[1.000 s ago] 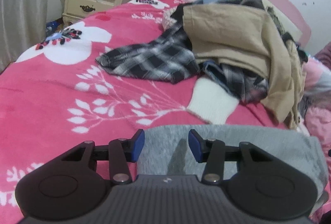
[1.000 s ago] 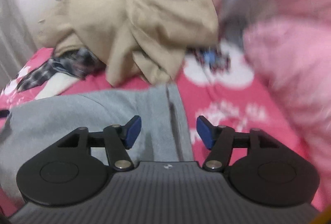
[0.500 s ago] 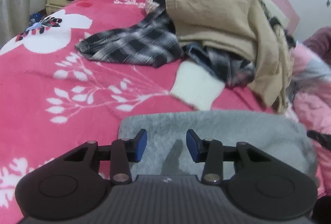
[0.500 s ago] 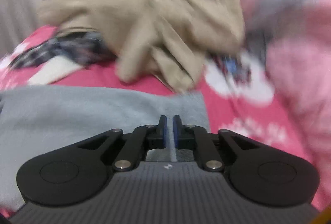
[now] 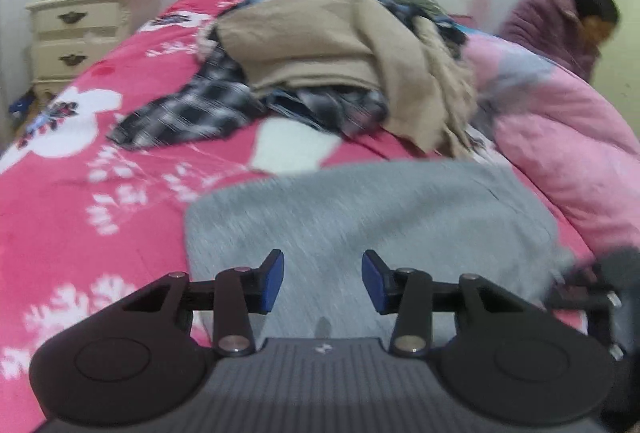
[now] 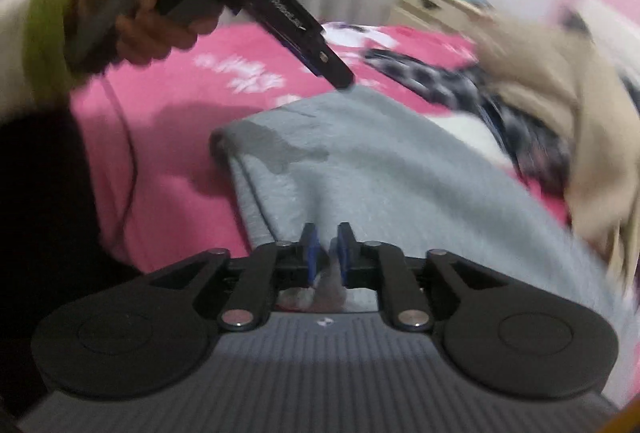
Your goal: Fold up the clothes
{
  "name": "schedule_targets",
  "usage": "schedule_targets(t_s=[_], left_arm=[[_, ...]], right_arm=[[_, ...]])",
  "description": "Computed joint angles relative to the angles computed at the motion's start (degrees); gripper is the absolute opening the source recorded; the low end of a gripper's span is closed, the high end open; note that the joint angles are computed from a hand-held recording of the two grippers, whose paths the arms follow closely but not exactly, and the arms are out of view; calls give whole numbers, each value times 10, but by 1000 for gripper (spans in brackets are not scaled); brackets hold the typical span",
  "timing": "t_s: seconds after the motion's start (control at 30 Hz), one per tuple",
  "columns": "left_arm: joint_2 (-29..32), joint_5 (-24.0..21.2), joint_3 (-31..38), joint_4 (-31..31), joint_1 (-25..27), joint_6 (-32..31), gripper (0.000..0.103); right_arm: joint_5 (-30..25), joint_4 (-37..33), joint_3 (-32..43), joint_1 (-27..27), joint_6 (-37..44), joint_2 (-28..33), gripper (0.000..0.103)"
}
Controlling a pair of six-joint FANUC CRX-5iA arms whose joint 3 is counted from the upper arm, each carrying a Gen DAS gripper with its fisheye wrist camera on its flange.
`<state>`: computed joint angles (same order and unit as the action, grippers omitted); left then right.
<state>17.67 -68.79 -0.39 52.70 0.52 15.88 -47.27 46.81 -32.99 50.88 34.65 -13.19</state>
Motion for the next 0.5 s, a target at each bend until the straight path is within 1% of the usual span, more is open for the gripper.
schedule_targets(t_s=[0.07,0.1,0.13,0.2,0.23,0.3,0.37,0.47,0.5], left_arm=[[12,-50,-2,17,10,-23,43],[18,-74,-1,24,12,-51,43],[23,-96,1,29,14,-80,43],[21,-123,-7,31,15,-154,46],[19,-130,-11,22,14,-188,46],[4,-115,-24,-7,8,-227,46],[-18,-71,-43,-44,-4,-254,46],[-41,-20,-69,-70,-15,-288,46],[-48,-5,-77,-74,-18,-297,45]], right_arm=[[-21,-24,24,-7,56,27,21],[-32,-43,37,-12,82,39,17],[-34,-56,45,-17,82,41,8],[-20,-77,49,-30,35,31,6],[-5,-86,46,-38,-9,22,5],[37,-98,30,-57,-101,-2,5],[87,-96,4,-77,-186,-28,5],[148,-102,-26,-99,-282,-50,5],[160,-103,-33,-103,-300,-54,5]])
